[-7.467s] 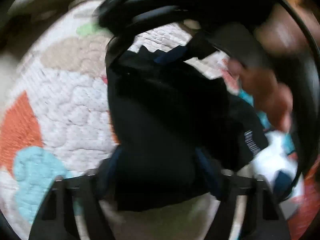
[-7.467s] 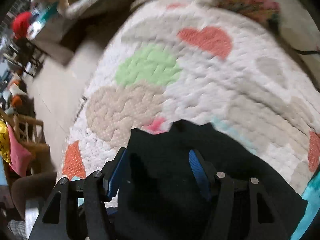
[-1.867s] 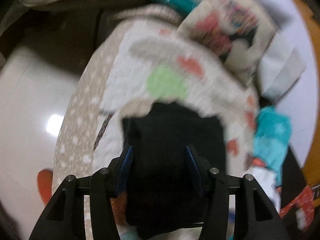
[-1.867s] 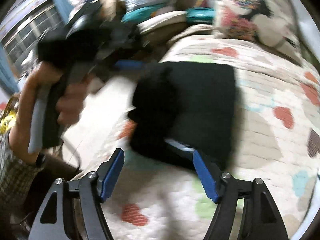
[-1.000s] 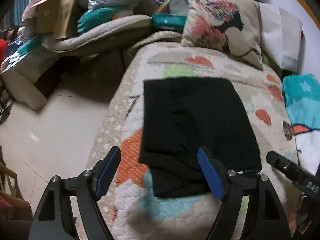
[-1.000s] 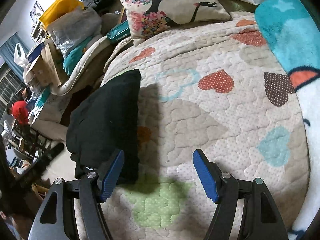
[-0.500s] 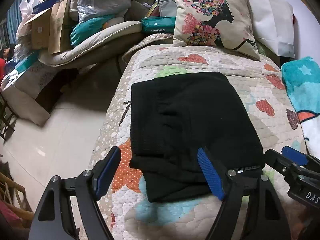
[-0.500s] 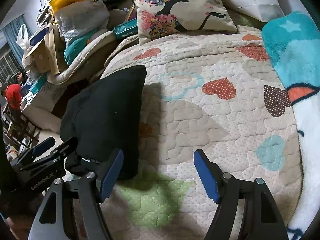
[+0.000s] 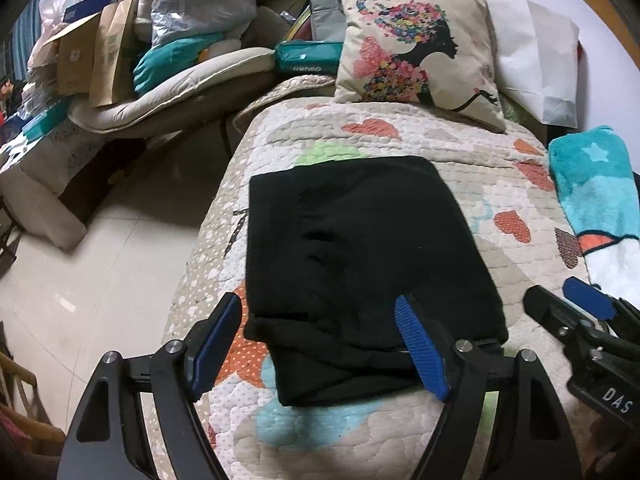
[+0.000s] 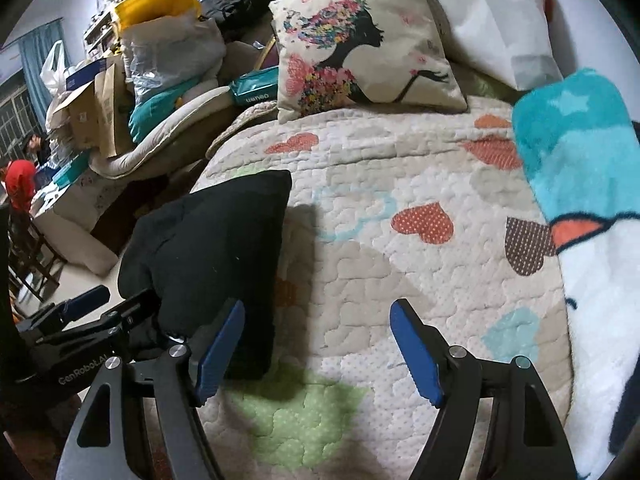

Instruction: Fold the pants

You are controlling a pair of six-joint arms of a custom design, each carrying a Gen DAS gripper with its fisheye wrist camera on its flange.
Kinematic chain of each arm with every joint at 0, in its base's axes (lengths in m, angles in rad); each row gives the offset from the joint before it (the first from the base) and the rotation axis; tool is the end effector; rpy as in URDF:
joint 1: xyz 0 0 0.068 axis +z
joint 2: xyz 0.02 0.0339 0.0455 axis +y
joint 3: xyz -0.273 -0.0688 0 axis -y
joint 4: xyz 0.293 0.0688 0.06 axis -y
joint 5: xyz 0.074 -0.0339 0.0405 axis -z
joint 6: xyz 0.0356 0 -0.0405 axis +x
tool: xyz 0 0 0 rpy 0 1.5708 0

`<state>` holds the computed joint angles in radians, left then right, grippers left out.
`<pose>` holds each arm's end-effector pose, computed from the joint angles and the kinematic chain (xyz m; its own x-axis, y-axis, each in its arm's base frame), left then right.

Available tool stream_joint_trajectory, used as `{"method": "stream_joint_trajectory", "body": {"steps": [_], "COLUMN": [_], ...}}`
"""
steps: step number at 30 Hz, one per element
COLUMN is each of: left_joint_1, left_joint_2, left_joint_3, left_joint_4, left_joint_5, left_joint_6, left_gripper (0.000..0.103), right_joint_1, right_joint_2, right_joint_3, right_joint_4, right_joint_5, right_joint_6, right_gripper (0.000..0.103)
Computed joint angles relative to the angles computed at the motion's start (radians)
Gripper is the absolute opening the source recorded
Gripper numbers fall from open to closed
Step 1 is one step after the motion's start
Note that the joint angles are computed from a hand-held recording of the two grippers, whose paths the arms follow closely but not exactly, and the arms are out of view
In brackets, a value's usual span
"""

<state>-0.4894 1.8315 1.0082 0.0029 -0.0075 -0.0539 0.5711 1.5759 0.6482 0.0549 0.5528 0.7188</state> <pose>0.3605 -0.1917 0.1230 -0.6697 0.2957 -0.6812 0.4301 0.9022 -0.0313 0.2727 0.1530 0.1081 -0.6011 0.2799 -0.7486 0.2919 0.9488 0.1204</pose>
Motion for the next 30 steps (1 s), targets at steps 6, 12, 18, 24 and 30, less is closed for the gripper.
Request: {"method": "stream_joint_trajectory", "body": {"steps": [6, 12, 18, 24, 30], "left_joint_1": [-0.005, 0.003, 0.004, 0.005, 0.005], "left_joint_2": [-0.006, 0.0, 0.006, 0.007, 0.009], "left_joint_3": [-0.008, -0.001, 0.004, 0.005, 0.005], "left_joint_4": [0.012, 0.002, -0.006, -0.008, -0.007], "left_joint_5": [0.013, 0.025, 0.029, 0.03, 0.028], "left_joint_6": [0.006, -0.016, -0.024, -0.025, -0.025], "left_gripper": [0.078, 0.078, 0.078, 0.078, 0.078], "right_joint_1": [0.001, -0.011, -0.013, -0.018, -0.014], "right_joint_2": [0.005, 0.006, 0.007, 0.012, 0.013], "right_joint_3": [0.007, 0.006, 0.006, 0.01, 0.013], "right_joint_4": [-0.002, -0.001, 0.001, -0.003, -0.008], "right_joint_5": [0.002, -0.005, -0.007, -0.015, -0.012], "right_joint_6": [-0.002, -0.002, -0.015, -0.014, -0.009], "right_gripper": [0.08, 0.081, 0.081, 0.081, 0.081]}}
